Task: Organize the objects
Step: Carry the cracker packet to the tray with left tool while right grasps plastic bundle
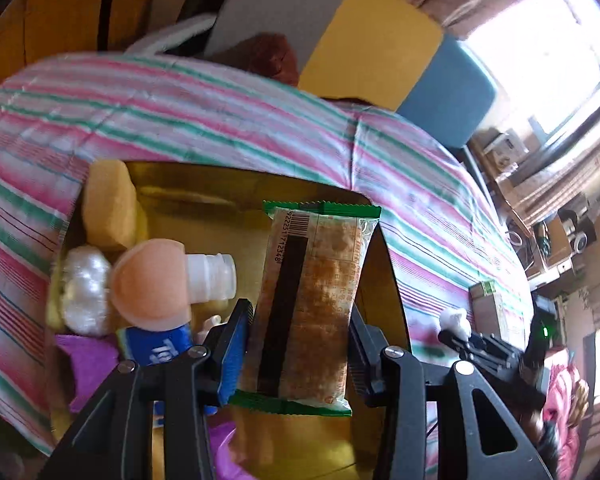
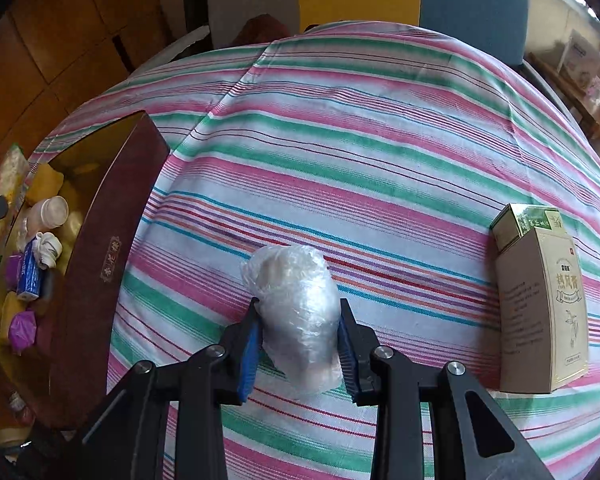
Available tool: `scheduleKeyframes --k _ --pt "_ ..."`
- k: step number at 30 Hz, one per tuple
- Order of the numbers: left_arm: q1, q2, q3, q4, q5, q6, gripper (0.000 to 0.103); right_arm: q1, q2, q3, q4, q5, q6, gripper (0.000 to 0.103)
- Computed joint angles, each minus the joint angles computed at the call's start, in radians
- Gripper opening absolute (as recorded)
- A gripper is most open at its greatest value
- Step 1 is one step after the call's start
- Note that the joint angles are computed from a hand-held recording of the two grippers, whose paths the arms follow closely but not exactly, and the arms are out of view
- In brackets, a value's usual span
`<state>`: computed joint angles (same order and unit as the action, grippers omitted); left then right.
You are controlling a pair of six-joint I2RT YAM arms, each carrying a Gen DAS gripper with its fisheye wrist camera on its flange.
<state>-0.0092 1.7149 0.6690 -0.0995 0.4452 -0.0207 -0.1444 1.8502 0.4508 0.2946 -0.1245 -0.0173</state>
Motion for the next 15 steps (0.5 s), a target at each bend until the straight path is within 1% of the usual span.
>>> scheduleKeyframes --k 6,11,15 --pt "-0.076 0.151 0.12 -0.01 -0.082 -0.113 0.044 0.014 -0.037 -0.007 -0.008 -0.011 -0.003 0.035" --pt "-0.13 0.229 0.193 -0.036 -0.154 -0.15 0.044 0.023 -0.048 -0.008 -0.013 -0.012 -0.007 0.035" --pt "-0.144 0.3 0.259 -0.06 -0.173 -0.194 0.044 0.024 -0.064 -0.014 -0.015 -0.014 -0.011 0.035"
